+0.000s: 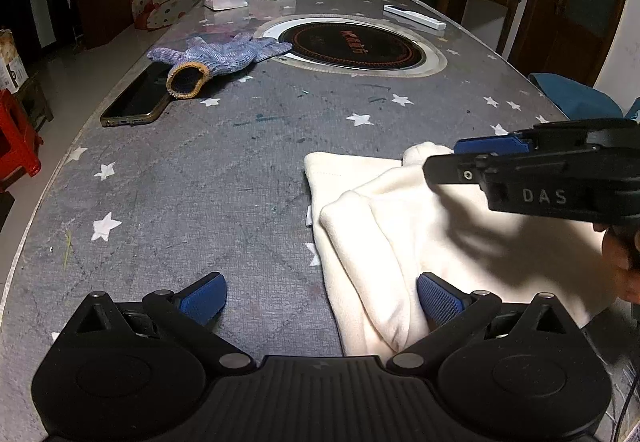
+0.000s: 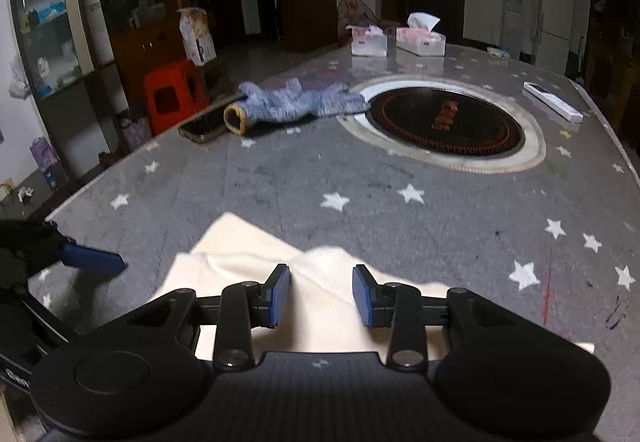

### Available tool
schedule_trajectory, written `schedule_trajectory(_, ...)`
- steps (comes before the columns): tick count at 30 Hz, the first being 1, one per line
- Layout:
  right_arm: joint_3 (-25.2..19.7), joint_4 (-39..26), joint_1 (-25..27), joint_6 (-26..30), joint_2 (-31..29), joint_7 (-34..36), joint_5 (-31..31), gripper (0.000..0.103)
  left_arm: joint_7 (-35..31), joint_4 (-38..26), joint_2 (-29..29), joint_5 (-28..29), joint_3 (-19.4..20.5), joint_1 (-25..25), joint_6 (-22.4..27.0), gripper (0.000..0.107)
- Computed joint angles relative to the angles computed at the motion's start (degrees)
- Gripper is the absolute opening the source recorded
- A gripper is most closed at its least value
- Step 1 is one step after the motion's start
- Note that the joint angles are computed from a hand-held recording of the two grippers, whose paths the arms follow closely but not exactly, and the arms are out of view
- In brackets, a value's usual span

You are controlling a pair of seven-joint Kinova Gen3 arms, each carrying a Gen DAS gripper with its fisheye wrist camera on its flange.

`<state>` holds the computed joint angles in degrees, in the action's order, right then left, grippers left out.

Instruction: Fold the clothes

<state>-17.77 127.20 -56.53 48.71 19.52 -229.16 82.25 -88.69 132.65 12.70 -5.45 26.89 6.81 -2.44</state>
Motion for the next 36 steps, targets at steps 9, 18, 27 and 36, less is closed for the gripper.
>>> schedule_trajectory(9,0.7,-0.9,-0.2,-0.4,0.8,2.7,-1.4,0.034,-0.2,-0.3,-0.2,0.6,-1.9,2.0,0.6,0.103)
schedule_trajectory(18,-2.1,2.8,-4.2,4.4,-4.4,2.4,-8.4,0.035,-0.9,-0.5,-0.2,1.4,-2.2,2.2,0.8,0.103)
schedule_trajectory(27,-4.3,5.2,-8.3,6.9,-5.7,-0.9,-15.4,0.040,-1.3,-0.9,-0.7,3.4,-8.2,8.6,1.5,0.103)
schedule_trajectory(36,-4.2,5.4,-10.7,8.9,-4.5,-2.8,-16.0,0.042,-2.3,-1.1,-1.3,5.2,-17.9,18.6,1.5,0.103)
